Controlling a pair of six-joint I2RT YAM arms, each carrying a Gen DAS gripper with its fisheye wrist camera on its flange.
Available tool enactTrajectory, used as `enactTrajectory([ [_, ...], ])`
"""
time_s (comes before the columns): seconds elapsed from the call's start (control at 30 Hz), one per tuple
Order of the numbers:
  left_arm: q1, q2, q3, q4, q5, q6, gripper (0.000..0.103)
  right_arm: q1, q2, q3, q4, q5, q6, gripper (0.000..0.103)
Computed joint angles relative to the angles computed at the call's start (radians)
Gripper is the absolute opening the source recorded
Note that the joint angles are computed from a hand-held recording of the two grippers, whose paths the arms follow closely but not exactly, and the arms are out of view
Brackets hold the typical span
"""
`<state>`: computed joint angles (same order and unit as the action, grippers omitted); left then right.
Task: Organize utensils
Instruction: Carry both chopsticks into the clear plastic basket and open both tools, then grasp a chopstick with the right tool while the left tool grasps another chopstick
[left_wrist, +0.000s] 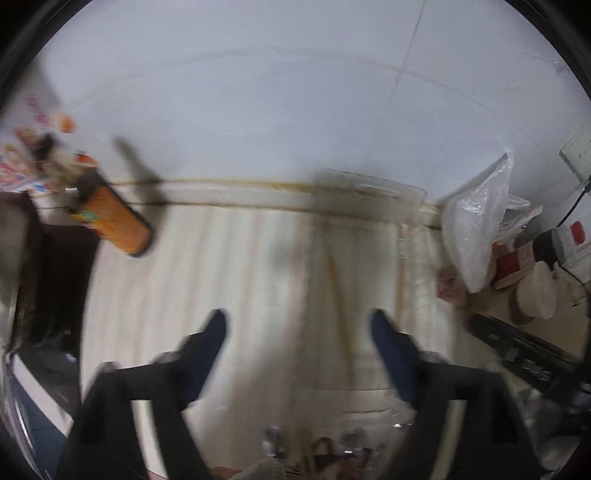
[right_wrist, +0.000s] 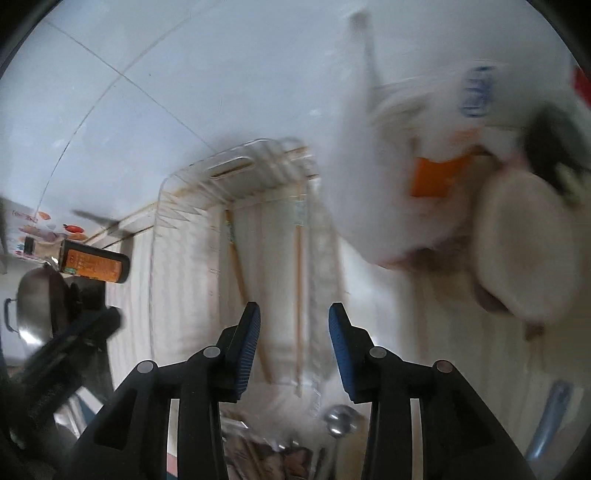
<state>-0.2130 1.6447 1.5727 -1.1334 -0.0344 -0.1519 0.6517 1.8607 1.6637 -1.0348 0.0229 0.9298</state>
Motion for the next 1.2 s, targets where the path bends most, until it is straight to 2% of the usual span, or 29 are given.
enactTrajectory([
  [0.1,0.021,-0.122,-0.117,0.018,-0.014,0.018,0.103,0.051,-0.128,-0.134,-0.008,0.066,0.038,0.053],
  [0.2,0.052,-0.247,-0.254,0.029,-0.037,0.059,0.103,0.126,-0.257,-0.287,-0.022,0.123,0.12,0.057],
  [0.4,0.115,-0.438,-0.551,0.027,-0.042,0.109,0.103,0.273,-0.474,-0.623,0.02,0.101,0.32,0.057],
  [0.47,0.135,-0.471,-0.653,0.011,-0.01,0.111,0.102,0.314,-0.514,-0.709,0.052,0.081,0.367,0.051],
  [0.5,0.137,-0.484,-0.694,0.006,0.016,0.115,0.099,0.334,-0.532,-0.761,0.083,0.056,0.401,0.042],
  [0.57,0.114,-0.504,-0.777,0.012,0.055,0.095,0.085,0.362,-0.558,-0.83,0.119,0.03,0.441,0.035],
  [0.63,0.077,-0.497,-0.829,0.028,0.106,0.073,0.05,0.396,-0.567,-0.89,0.159,0.013,0.488,0.029],
  [0.7,0.021,-0.472,-0.86,0.059,0.137,0.04,0.027,0.415,-0.567,-0.915,0.174,0.008,0.512,0.028],
  [0.77,-0.027,-0.452,-0.877,0.089,0.154,0.012,0.022,0.439,-0.573,-0.94,0.192,0.001,0.539,0.028],
  [0.9,-0.126,-0.403,-0.896,0.14,0.124,-0.052,0.02,0.465,-0.567,-0.948,0.201,0.002,0.555,0.027],
  [0.97,-0.153,-0.395,-0.898,0.157,0.105,-0.066,0.014,0.475,-0.566,-0.957,0.219,-0.002,0.56,0.027],
  [1.17,-0.169,-0.411,-0.899,0.157,0.101,-0.046,0.009,0.483,-0.473,-0.941,0.292,-0.023,0.534,0.027],
  [1.2,-0.143,-0.417,-0.895,0.147,0.109,-0.025,0.004,0.48,-0.447,-0.934,0.305,-0.027,0.526,0.027],
])
